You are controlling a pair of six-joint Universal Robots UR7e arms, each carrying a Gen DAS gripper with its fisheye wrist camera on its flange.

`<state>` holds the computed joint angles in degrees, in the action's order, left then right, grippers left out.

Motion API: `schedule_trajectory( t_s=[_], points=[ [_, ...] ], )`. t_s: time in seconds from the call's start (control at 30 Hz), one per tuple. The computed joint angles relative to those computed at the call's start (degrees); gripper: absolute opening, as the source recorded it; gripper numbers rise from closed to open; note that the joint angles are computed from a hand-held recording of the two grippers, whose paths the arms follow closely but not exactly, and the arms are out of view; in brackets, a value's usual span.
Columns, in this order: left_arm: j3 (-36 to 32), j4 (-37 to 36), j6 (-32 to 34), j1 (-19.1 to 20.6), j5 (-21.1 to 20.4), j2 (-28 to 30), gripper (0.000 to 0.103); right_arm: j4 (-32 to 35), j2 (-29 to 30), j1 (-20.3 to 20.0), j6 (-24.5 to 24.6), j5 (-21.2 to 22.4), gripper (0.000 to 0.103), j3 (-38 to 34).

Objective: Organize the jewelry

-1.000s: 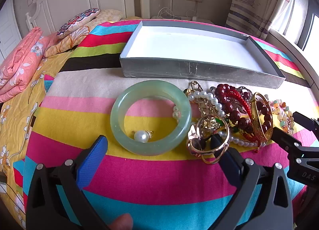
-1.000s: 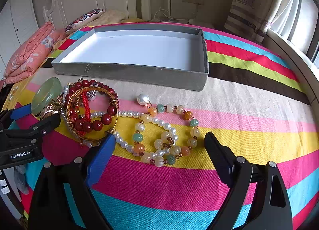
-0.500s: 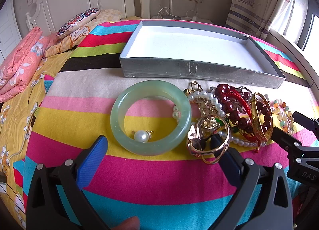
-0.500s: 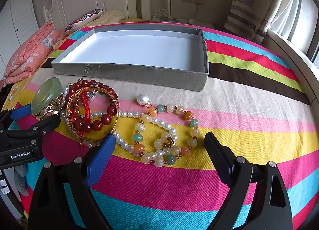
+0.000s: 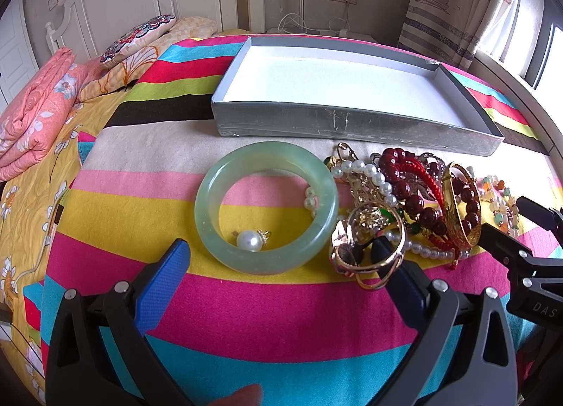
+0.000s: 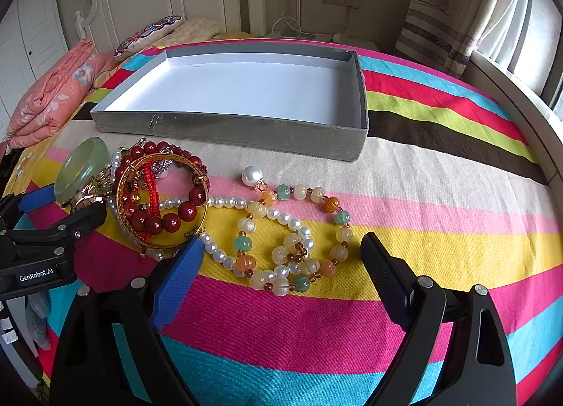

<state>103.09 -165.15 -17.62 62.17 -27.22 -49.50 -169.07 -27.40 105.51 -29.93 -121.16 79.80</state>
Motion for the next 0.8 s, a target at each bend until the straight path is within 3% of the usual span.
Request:
schedule_trajectory(
  t_s=[0.8],
  points=[
    [0.00, -0.03, 0.03, -0.01, 0.00, 0.00, 0.101, 0.10, 0.21, -0.08, -0.46, 0.11, 0.087, -0.29]
  ],
)
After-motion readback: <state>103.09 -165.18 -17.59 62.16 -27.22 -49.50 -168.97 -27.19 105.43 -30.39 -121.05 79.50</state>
